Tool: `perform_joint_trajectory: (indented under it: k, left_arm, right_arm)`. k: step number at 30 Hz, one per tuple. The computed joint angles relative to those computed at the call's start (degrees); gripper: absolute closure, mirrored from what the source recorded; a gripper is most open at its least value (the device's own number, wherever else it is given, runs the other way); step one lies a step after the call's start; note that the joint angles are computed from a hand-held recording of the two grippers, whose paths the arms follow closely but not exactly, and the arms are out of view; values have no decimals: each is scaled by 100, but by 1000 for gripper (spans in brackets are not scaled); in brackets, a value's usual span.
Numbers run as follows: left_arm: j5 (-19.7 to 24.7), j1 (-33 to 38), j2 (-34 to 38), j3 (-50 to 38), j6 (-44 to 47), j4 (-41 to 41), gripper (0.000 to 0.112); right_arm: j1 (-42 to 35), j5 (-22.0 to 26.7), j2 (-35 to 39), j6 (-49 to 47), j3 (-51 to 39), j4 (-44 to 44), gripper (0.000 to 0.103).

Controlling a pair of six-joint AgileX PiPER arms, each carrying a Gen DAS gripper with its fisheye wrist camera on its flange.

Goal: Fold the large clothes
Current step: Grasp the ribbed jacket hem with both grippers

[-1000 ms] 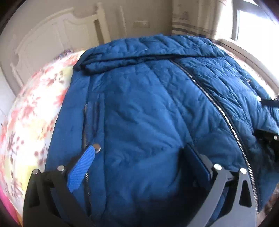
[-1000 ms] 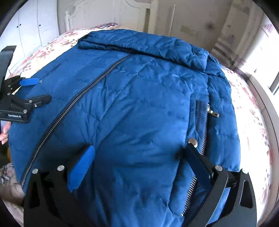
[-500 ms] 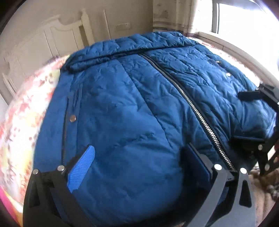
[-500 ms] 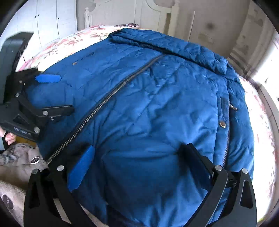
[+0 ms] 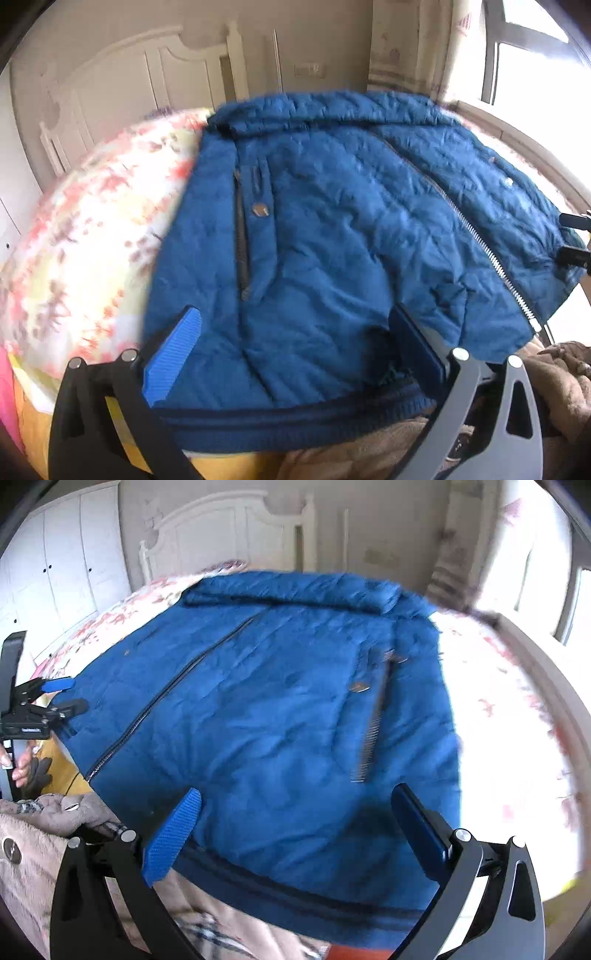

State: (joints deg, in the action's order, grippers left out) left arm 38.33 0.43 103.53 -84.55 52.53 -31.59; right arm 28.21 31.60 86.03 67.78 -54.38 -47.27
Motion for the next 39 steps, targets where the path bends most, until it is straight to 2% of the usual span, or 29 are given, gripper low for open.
perform_joint_trajectory:
  k: [3, 7, 9, 11, 13, 14, 15, 16, 18, 20, 22, 23, 25, 27, 28, 32, 39]
  left_arm:
    - [445, 343, 223, -462, -179, -216, 11]
    - [1229, 751, 890, -1391, -1023, -130, 12]
    - [1388, 857, 1010, -1493, -1056, -171, 12]
    - [1364, 851, 1043, -1456, -1026, -37, 12]
    - [1093, 834, 844, -1078, -788, -16, 12]
    - [1023, 818, 761, -946, -691, -21, 17]
    - [1039, 839, 694, -849, -544, -153, 28]
    - [1128, 865, 643, -794, -423, -293, 33]
    - [1034, 830, 539, -658, -393, -262, 42]
    - [1041, 871, 505, -614, -270, -401, 49]
    - [1083, 923, 551, -651, -300, -479, 49]
    - [1060, 923, 602, -678, -334, -497, 45]
    - [870, 913, 561, -535, -183, -633, 40]
    - [453, 662, 433, -309, -325, -217, 28]
    - [295, 572, 399, -255, -536, -2, 27]
    - [540, 664, 484, -413, -480, -136, 29]
    - [512, 680, 429, -317, -380, -199, 32]
  right_arm:
    - [-252, -40, -589, 414, 554, -16, 5]
    - [-942, -618, -1196, 293, 1319, 661, 5]
    - [-1111, -906, -1272, 213, 1541, 860, 5]
    - [-1092, -1012, -1221, 173, 1626, 941, 4]
    - [-927, -1026, -1178, 482, 1654, 598, 4]
    - [-832, -1081, -1160, 602, 1666, 499, 7]
    - [-786, -1186, -1125, 576, 1647, 499, 9]
    - [-708, -1165, -1061, 714, 1593, 373, 9]
    - [-359, -714, -804, 1213, 1362, -137, 9]
    - [-314, -671, -655, 1544, 1296, -499, 9]
    - [-319, -776, -611, 2198, 1366, -1083, 9]
    - [-282, -717, -546, 2419, 1355, -1343, 9]
    - [-200, -497, -399, 2218, 1188, -1227, 9]
    - [-247, -515, -423, 1799, 1145, -892, 9]
    - [-295, -588, -478, 1589, 1174, -722, 11]
    - [-434, -796, -710, 1197, 1338, -332, 16]
    - [-427, -764, -685, 1255, 1309, -326, 16]
